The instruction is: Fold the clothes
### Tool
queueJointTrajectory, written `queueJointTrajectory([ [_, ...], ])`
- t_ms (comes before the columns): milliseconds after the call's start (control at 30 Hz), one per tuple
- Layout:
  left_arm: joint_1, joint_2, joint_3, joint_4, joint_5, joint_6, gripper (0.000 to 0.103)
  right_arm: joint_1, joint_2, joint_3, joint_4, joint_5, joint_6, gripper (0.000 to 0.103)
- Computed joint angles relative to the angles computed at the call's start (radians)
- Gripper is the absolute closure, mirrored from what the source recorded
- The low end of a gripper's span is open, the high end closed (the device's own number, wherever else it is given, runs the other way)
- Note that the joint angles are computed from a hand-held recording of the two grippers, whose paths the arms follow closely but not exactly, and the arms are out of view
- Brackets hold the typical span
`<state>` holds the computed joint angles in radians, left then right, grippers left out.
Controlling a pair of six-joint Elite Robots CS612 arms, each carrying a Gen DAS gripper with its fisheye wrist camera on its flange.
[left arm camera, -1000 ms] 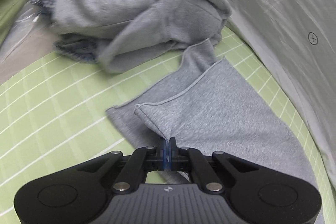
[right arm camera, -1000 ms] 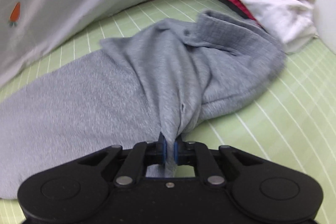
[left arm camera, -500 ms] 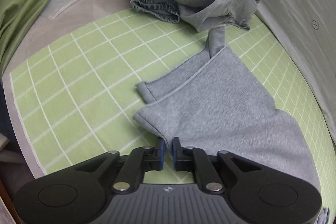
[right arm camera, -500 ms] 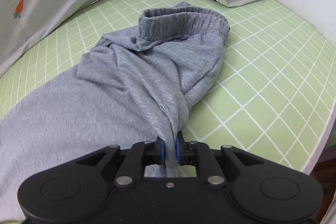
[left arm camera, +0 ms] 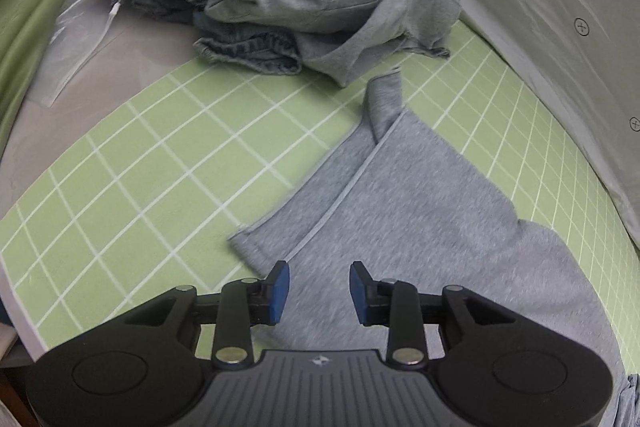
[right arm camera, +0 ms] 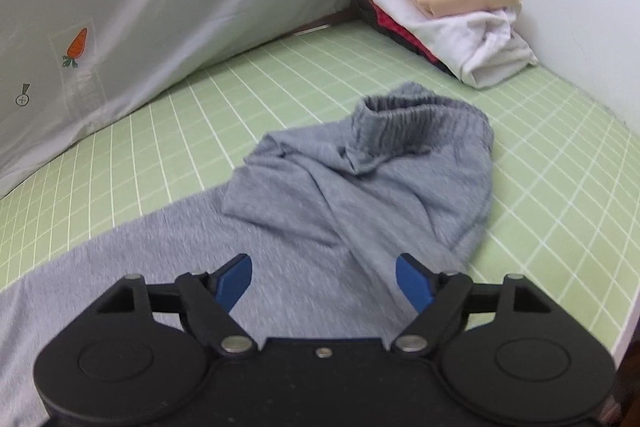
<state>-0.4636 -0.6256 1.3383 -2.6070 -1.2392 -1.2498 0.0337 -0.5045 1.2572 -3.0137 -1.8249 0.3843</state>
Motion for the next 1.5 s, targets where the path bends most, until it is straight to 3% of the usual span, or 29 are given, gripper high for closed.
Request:
queueJointTrajectory([
  [167,-0.029,0.011,-0.056,0.022,0.064,0.067,0.052,-0.028,0.023,-0.037,-0.048,-0.005,-0.089,0.022],
  [300,-0.063,0.022,-0.109,0.052,0.082,0.057,0.046,-0.063,0.048,-0.070,-0.081,-0.013,-0.228,0.024],
  [433,-0.106,0.043,-0.170,0.057,0.123,0.082,0.028,-0.109,0.071,-0.105,-0.072,0.014,-0.385,0.023],
  [533,-0.136,0.076,-0.248,0.106,0.136,0.110,0.026,-0.145,0.083,-0.126,-0.051,0.108,-0.510,0.019],
  [667,-0.164,0.137,-0.369,0.177,0.118,0.083,0.026,-0.182,0.111,-0.182,0.005,0.224,-0.664,0.011],
  [767,-0.188,0.186,-0.465,0.222,0.105,0.056,0.026,-0.215,0.145,-0.259,0.099,0.328,-0.694,0.006],
  [867,-0.201,0.220,-0.546,0.282,0.082,0.077,0.026,-0.250,0.182,-0.351,0.246,0.483,-0.663,0.007],
  [933,-0.208,0.243,-0.600,0.343,0.083,0.094,0.026,-0.272,0.199,-0.392,0.328,0.609,-0.651,0.024],
  [1000,-0.211,0.263,-0.654,0.406,0.080,0.094,0.026,-0.285,0.191,-0.377,0.311,0.653,-0.617,0.059],
  [1033,-0.210,0.274,-0.678,0.429,0.072,0.097,0.026,-0.291,0.185,-0.366,0.295,0.668,-0.597,0.065],
  [1067,-0.209,0.284,-0.702,0.450,0.068,0.098,0.026,-0.297,0.180,-0.356,0.280,0.684,-0.577,0.088],
  [1100,-0.209,0.296,-0.726,0.471,0.067,0.098,0.026,-0.302,0.174,-0.346,0.264,0.692,-0.555,0.088],
  [1133,-0.208,0.308,-0.752,0.493,0.066,0.098,0.026,-0.308,0.162,-0.322,0.229,0.658,-0.507,0.088],
  [1267,-0.208,0.333,-0.804,0.542,0.054,0.114,0.026,-0.318,0.117,-0.239,0.170,0.393,-0.351,0.086],
  [1433,-0.205,0.323,-0.786,0.551,0.044,0.135,0.026,-0.312,0.093,-0.183,0.138,0.288,-0.370,0.070],
  [1500,-0.205,0.302,-0.745,0.527,0.051,0.131,0.025,-0.294,0.093,-0.181,0.118,0.191,-0.384,0.047],
])
